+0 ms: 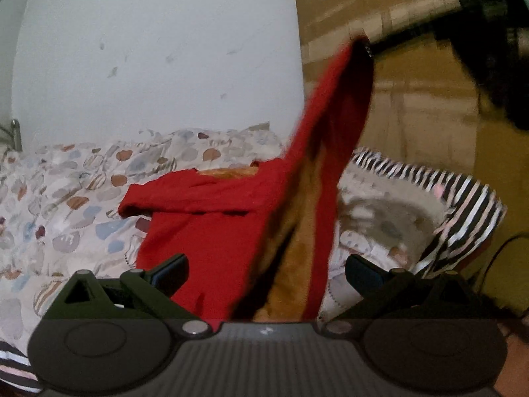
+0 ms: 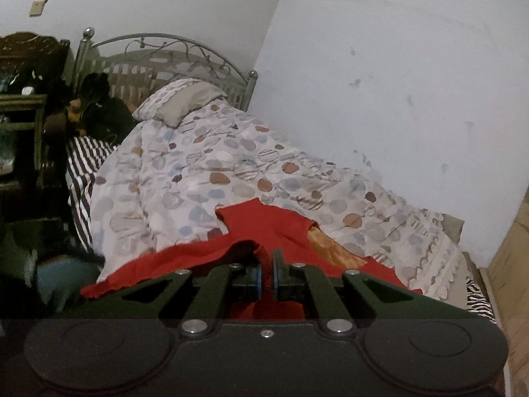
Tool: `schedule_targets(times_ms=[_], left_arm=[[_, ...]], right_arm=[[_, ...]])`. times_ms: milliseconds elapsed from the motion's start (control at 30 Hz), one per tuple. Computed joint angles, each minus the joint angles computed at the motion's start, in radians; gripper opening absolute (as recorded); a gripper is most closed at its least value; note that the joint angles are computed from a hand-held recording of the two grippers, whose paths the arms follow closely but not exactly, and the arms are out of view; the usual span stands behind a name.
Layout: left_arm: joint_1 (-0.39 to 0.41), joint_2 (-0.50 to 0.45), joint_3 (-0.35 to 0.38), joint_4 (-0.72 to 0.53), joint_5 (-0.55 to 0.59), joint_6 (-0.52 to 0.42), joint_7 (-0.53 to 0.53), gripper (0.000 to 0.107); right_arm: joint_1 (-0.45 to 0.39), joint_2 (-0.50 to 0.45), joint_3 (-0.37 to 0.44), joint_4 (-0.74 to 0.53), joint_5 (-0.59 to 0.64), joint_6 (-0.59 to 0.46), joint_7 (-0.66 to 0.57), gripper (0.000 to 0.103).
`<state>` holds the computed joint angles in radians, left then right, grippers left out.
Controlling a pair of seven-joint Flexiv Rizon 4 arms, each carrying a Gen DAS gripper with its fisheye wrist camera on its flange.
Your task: Fold small clothes
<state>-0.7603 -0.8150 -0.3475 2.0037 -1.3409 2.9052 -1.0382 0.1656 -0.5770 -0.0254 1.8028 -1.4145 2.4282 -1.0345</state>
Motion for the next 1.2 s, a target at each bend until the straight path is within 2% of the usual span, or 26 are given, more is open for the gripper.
schedule_targets(times_ms=[167,233,333,367,467,567,667,833,867,933,967,1000,1067,1200], left_arm=[[0.018,-0.129,-0.054,-0.286,-0.152,0.030,0.346,0.103],[0.035,-0.169,-0.083,-0.364,-0.197,0.069,0.427,0.101],[0.059,-0.191,-0.114,-0.394,-0.235,0.114,0.478,0.084],[0.062,-0.192,-0.117,-0.386,-0.245,0.134,0.478,0.077],[0.064,-0.185,-0.119,-0.330,-0.281,0.192,0.465,0.074],[0.056,-0.169,-0.125,-0.267,-0.319,0.227,0.478,0.063],[0.035,-0.165,-0.110,-0.213,-0.325,0.259,0.487,0.062],[0.016,-0.176,-0.097,-0.190,-0.290,0.288,0.524,0.062],[0.013,-0.179,-0.095,-0.187,-0.278,0.289,0.527,0.060],[0.012,-0.180,-0.094,-0.174,-0.256,0.282,0.531,0.037],[0.011,-0.177,-0.094,-0.164,-0.247,0.278,0.525,0.022],[0.010,-0.175,-0.091,-0.156,-0.239,0.278,0.516,0.013],[0.009,-0.167,-0.081,-0.134,-0.227,0.284,0.496,0.008],[0.003,-0.156,-0.059,-0.099,-0.239,0.337,0.465,0.007]], right_arm=[[0.013,-0.006,-0.019,-0.060,-0.047,0.000,0.126,0.005],[0.017,-0.011,-0.028,-0.084,-0.061,0.007,0.178,0.005],[0.020,-0.018,-0.033,-0.099,-0.049,0.017,0.210,0.005],[0.020,-0.019,-0.032,-0.098,-0.037,0.019,0.203,0.005],[0.015,-0.022,-0.028,-0.097,-0.013,0.028,0.202,0.005],[0.007,-0.020,-0.018,-0.074,0.024,0.033,0.185,0.005],[-0.004,-0.016,-0.008,-0.050,0.052,0.037,0.153,0.005],[-0.017,-0.006,0.007,-0.013,0.077,0.029,0.137,0.005],[-0.020,-0.005,0.009,-0.010,0.080,0.027,0.141,0.005],[-0.025,-0.002,0.014,-0.002,0.087,0.025,0.142,0.005],[-0.028,-0.001,0.016,0.003,0.090,0.024,0.141,0.005],[-0.032,-0.002,0.016,0.007,0.091,0.025,0.140,0.005],[-0.035,0.004,0.022,0.037,0.120,0.020,0.102,0.005],[-0.047,0.022,0.046,0.138,0.236,0.027,-0.051,0.005]])
